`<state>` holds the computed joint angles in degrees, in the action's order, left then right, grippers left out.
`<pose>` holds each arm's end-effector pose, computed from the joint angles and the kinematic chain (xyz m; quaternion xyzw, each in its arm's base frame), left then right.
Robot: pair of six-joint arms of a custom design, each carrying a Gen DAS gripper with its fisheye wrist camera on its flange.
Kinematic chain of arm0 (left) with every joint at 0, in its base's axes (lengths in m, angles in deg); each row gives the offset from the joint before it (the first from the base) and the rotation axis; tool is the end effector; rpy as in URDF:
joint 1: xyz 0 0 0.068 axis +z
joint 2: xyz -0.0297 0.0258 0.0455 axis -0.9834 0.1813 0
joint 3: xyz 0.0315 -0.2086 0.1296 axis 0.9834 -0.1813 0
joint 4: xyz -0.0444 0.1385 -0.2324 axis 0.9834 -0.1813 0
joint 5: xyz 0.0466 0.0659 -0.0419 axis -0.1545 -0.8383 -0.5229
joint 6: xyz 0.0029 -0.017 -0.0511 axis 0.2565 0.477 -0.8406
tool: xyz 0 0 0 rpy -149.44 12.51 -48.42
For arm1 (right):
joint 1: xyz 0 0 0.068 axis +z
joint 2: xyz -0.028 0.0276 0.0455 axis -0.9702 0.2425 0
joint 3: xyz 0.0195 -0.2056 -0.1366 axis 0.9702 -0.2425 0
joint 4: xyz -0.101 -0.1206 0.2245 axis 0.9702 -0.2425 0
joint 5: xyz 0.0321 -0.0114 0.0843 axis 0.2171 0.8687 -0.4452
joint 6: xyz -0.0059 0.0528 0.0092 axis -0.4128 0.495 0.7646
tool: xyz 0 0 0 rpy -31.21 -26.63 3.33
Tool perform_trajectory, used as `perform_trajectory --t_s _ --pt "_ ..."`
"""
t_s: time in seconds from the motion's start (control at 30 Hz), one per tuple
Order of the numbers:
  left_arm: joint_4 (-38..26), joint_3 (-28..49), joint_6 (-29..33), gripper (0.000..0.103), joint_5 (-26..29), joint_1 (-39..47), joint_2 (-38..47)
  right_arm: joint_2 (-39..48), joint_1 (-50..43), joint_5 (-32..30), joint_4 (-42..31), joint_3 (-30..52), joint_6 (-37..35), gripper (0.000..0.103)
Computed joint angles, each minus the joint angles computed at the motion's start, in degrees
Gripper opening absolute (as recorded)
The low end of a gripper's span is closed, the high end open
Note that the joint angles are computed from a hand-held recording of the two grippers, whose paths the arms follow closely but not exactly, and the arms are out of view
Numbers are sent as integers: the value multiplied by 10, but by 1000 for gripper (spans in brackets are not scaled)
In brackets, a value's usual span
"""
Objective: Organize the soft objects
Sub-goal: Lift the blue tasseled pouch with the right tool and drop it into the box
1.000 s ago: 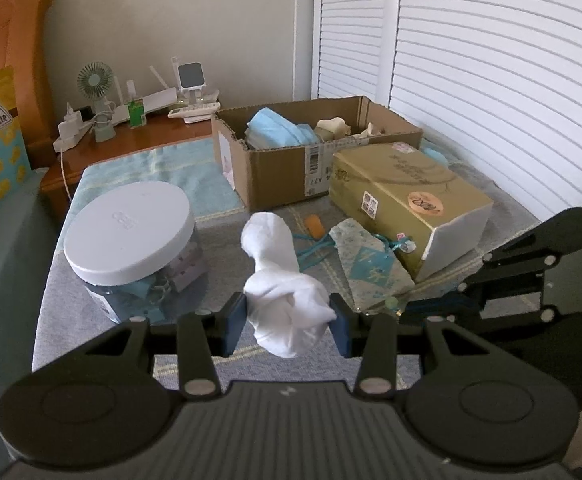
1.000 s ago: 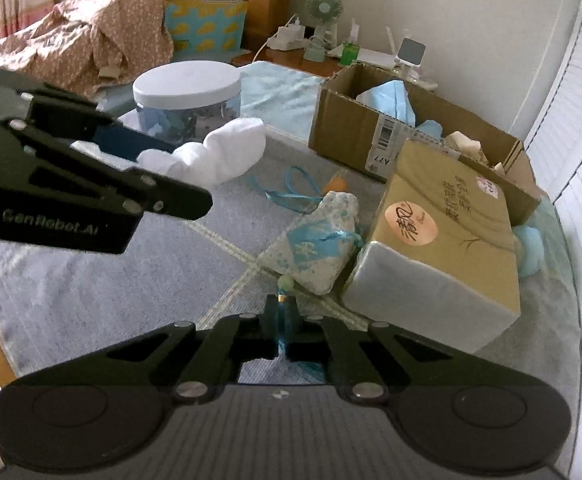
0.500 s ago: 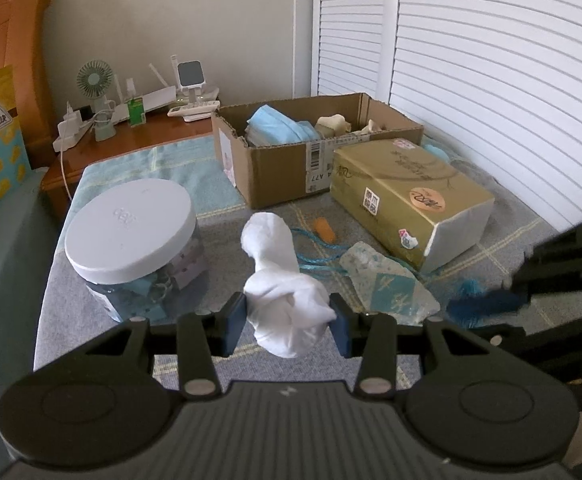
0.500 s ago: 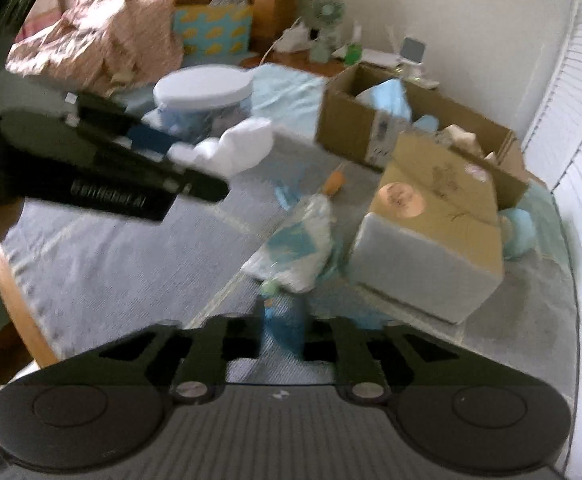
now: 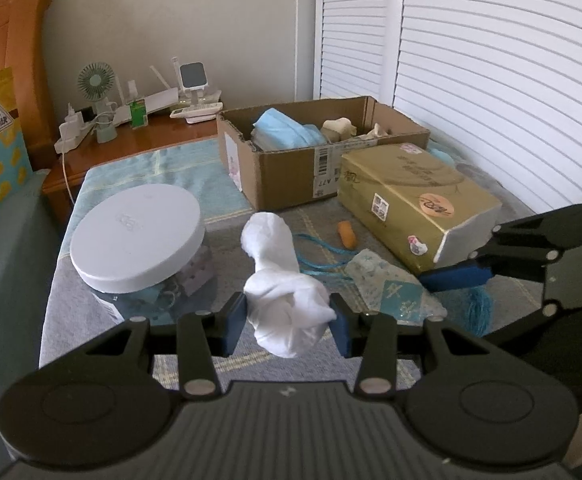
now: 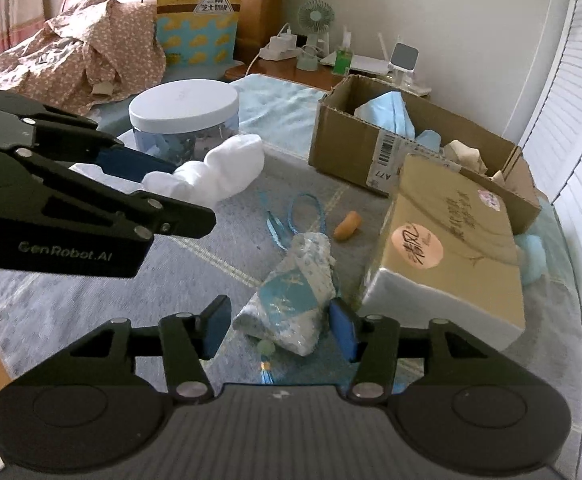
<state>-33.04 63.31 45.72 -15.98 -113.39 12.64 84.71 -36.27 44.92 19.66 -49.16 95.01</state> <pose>0.1662 -0.1067 0.1639 0.1990 0.8862 -0.0919 0.4081 0.1553 0.1179 0.1572 -0.2230 0.9089 0.0313 0.3510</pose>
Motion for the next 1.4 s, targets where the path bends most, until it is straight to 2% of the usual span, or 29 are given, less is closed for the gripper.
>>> perform_trajectory --t_s 0.23,0.33,0.4,0.5,0.8,1.1,1.23,1.4 --pt "4 4 4 43 5 5 10 51 2 6 22 15 9 57" --pt "4 4 5 43 7 8 13 53 2 9 21 18 10 44" --pt "2 5 8 43 6 6 13 53 5 18 17 21 7 27" --pt "-11 11 15 43 9 6 9 37 4 24 7 20 6 23" --pt "-79 29 32 43 20 12 -33 -82 11 16 -78 25 -10 22" --pt "-116 29 30 43 5 -2 -85 -152 17 32 -153 79 -15 22" --pt "-123 23 25 43 -1 -16 -107 -155 -9 44 -150 105 -35 22" --pt "-130 18 23 43 1 -22 -125 -103 -98 9 -100 144 -83 22"
